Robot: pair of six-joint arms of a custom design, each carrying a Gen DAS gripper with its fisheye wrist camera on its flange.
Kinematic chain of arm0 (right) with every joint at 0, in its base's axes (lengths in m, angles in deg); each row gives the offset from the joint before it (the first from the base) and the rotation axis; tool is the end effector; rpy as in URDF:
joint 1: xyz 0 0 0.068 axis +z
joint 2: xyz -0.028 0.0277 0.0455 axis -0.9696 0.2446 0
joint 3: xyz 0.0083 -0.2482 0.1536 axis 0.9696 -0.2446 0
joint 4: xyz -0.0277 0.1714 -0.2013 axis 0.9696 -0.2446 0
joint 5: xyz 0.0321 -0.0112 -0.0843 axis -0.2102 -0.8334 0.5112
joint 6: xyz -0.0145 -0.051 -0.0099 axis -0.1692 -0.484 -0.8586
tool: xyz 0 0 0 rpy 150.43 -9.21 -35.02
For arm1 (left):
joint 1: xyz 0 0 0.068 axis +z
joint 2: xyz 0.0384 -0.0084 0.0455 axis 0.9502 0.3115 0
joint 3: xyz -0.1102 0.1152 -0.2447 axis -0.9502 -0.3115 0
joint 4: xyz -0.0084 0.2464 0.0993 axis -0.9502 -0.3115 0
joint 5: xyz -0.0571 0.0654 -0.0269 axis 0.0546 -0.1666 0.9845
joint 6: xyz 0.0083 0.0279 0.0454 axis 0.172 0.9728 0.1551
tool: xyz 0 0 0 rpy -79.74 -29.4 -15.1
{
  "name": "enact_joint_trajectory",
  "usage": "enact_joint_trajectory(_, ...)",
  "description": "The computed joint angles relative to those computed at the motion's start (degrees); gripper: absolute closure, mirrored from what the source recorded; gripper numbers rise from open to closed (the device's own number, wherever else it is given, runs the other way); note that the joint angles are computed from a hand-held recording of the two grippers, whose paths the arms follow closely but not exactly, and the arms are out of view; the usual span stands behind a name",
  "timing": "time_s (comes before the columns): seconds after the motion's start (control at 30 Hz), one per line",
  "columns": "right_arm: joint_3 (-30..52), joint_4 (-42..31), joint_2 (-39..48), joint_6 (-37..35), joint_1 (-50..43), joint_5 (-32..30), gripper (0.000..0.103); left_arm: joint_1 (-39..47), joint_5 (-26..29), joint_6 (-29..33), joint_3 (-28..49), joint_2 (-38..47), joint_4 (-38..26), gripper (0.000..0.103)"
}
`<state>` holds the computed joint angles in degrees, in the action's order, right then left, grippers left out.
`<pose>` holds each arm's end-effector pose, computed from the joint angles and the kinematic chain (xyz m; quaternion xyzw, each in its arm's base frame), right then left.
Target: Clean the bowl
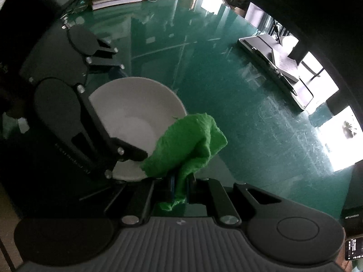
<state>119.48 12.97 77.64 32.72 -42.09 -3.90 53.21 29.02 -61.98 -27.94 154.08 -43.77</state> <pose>0.3442 0.2349 0.2360 -0.5590 0.8007 0.0539 0.2086 0.3189 -0.1085 0.1981 0.1040 0.9503 -0.0738 0.2840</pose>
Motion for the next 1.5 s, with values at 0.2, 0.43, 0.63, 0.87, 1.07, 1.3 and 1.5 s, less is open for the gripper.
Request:
enact_joint_trajectory(0.2,-0.84,-1.26,-0.15,-2.53,0.62,-0.04,0.094,-0.08,0.3,0.59,-0.23,0.11,0.44,0.011)
enact_joint_trajectory(0.43,-1.22,1.78,-0.22,-2.26,0.52,1.7,0.094,-0.08,0.48,0.98,-0.43,-0.13,0.39,0.013)
enact_joint_trajectory(0.63,-2.55,-0.3,-1.18,-4.89,0.62,-0.05,0.094,-0.19,0.45,1.09,-0.35,-0.02,0.41,0.013)
enact_joint_trajectory(0.87,0.41,1.76,1.04,-3.88,0.21,1.77,0.094,-0.28,0.25,1.05,0.06,0.14,-0.19,0.01)
enact_joint_trajectory(1.07,-1.83,-1.01,-0.65,-7.32,0.11,-0.26,0.094,-0.39,0.34,1.47,0.07,0.5,0.11,0.006)
enact_joint_trajectory(1.3,1.79,0.94,2.08,-7.2,-0.18,1.39,0.094,-0.38,0.4,1.58,0.08,0.41,-0.16,0.006)
enact_joint_trajectory(1.5,0.4,-3.31,1.09,-12.32,-0.06,-0.79,0.094,-0.57,0.34,1.57,-0.08,0.56,0.33,0.004)
